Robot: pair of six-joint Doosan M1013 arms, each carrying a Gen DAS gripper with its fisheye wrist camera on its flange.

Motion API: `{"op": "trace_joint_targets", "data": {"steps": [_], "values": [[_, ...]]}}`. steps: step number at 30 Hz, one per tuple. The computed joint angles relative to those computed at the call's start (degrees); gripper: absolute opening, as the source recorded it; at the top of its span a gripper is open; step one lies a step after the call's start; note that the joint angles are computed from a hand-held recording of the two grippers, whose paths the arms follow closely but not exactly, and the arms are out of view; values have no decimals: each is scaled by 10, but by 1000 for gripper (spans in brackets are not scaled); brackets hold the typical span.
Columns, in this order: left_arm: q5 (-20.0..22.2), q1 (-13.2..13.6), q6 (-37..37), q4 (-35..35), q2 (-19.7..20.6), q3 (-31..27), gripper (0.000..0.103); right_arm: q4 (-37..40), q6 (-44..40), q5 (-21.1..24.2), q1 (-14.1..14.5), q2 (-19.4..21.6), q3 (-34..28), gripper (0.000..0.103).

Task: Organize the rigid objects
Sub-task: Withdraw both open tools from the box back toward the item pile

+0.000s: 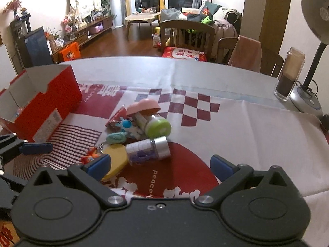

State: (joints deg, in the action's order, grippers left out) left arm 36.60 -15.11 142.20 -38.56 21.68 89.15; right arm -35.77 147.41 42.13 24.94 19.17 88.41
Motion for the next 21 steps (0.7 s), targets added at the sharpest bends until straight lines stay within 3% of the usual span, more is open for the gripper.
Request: {"op": "trace_joint_targets", "data": {"steps": [21], "values": [[-65,-45,-87,53,23,11,84,73,-118,-38,-26,34,-16,94]]}}
